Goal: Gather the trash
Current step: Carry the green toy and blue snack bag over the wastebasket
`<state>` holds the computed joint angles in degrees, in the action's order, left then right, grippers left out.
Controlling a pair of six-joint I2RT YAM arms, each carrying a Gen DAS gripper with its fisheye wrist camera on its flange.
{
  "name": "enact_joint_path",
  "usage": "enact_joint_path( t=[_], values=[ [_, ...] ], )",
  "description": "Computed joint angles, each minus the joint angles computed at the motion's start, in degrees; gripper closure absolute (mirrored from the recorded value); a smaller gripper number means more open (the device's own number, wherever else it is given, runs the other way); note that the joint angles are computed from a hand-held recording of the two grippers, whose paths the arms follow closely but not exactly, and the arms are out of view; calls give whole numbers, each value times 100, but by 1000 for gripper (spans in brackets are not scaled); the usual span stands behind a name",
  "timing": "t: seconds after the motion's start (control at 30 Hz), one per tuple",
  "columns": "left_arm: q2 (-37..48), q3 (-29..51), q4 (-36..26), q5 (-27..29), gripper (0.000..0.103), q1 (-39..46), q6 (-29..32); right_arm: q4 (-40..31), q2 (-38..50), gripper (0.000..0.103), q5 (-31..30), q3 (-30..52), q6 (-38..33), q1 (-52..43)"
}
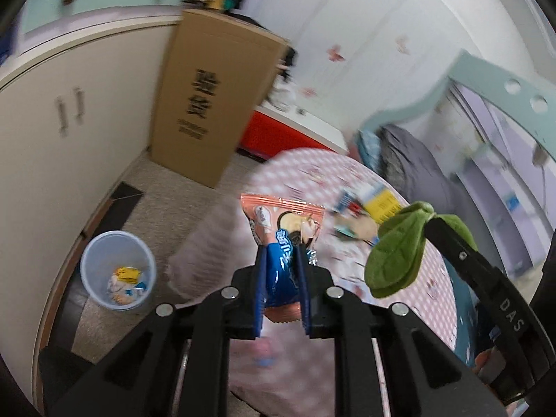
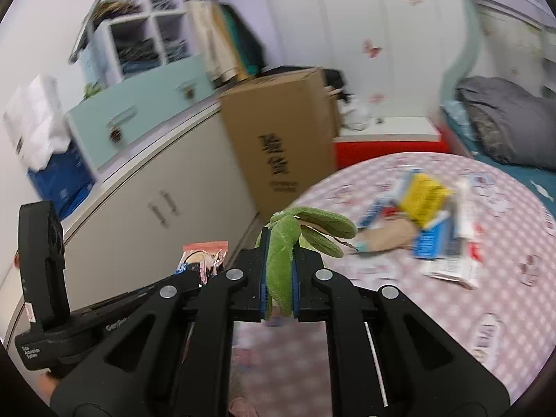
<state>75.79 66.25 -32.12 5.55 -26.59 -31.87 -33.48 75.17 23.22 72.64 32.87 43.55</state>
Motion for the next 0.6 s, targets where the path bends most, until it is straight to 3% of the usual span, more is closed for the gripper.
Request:
enact_joint_path(
  t=[0.33, 0.6],
  values=[
    [-29, -494, -108, 911, 87, 2365, 601, 84, 2835, 93, -1044, 2203, -376, 425],
    [930, -321, -42, 865, 87, 3611, 1139, -605, 5421, 92, -1822, 5001, -668, 481]
  ],
)
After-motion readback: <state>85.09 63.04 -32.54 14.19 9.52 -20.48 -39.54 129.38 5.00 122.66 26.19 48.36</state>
